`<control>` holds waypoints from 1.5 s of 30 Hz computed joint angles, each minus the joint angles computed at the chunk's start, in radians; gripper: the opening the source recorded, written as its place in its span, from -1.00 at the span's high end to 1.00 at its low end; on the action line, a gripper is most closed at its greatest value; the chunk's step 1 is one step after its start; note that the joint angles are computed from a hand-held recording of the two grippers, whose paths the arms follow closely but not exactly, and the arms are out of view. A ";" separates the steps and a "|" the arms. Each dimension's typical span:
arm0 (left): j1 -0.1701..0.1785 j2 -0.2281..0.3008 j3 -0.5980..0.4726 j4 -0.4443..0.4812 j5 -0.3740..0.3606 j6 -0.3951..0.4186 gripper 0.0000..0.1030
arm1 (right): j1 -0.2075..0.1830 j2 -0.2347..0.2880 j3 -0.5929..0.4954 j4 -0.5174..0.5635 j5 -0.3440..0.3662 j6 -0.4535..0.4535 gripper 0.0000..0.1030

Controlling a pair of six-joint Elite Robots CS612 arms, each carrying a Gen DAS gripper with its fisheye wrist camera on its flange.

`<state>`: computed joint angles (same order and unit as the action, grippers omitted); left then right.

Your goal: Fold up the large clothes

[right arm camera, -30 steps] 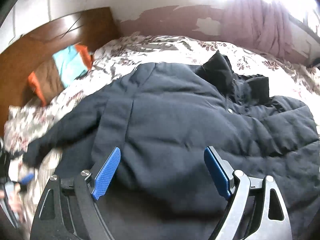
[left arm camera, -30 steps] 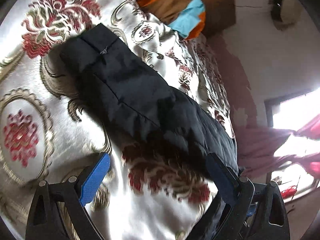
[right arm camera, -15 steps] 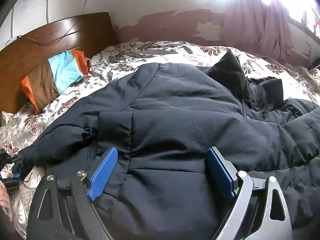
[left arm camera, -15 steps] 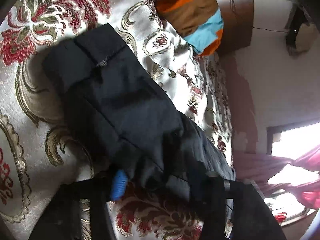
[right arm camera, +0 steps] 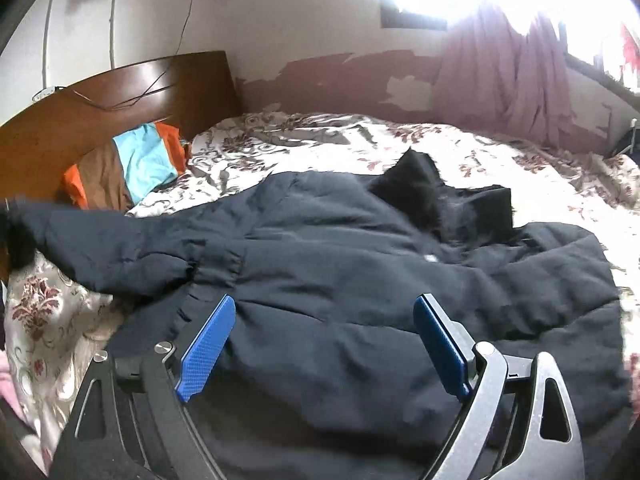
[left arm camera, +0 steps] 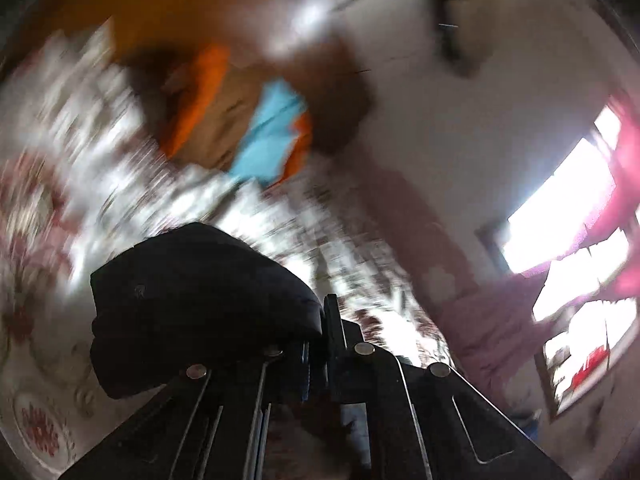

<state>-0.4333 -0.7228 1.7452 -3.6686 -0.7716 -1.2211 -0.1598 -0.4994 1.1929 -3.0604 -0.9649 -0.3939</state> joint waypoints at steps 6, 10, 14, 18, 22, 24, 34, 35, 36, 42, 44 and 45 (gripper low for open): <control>-0.060 -0.013 -0.142 -0.038 0.032 0.507 0.88 | -0.060 -0.016 0.026 -0.044 0.009 0.013 -0.70; -0.092 -0.002 -0.240 -0.020 -0.059 0.715 0.88 | -0.099 -0.016 0.037 -0.082 0.013 0.048 -0.70; -0.116 0.025 -0.338 0.068 -0.154 0.794 0.88 | -0.136 -0.005 0.031 -0.081 0.003 0.127 -0.70; -0.135 0.066 -0.426 0.143 -0.219 0.836 0.88 | -0.171 0.023 0.005 -0.071 0.020 0.267 -0.70; -0.148 0.112 -0.514 0.250 -0.297 0.828 0.88 | -0.196 0.062 -0.042 -0.049 0.075 0.378 -0.70; -0.153 0.136 -0.558 0.314 -0.337 0.827 0.87 | -0.203 0.081 -0.063 -0.042 0.099 0.418 -0.70; -0.167 0.238 -0.697 0.665 -0.574 0.871 0.87 | -0.225 0.155 -0.158 0.099 0.288 0.424 -0.70; -0.169 0.246 -0.706 0.693 -0.590 0.872 0.87 | -0.226 0.159 -0.164 0.117 0.304 0.410 -0.70; -0.169 0.255 -0.713 0.728 -0.615 0.869 0.87 | -0.227 0.162 -0.169 0.134 0.318 0.397 -0.70; -0.160 0.253 -0.679 0.768 -0.695 0.808 0.73 | -0.237 0.169 -0.186 0.275 0.427 0.309 -0.70; -0.158 0.248 -0.668 0.789 -0.719 0.801 0.54 | -0.235 0.165 -0.183 0.295 0.423 0.286 -0.70; -0.159 0.248 -0.668 0.796 -0.725 0.805 0.51 | -0.233 0.163 -0.179 0.300 0.414 0.277 -0.70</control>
<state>-0.5926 -0.4749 1.0776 -2.8723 -1.4967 -0.4166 -0.3926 -0.3364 1.0135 -2.7601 -0.5511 -0.1164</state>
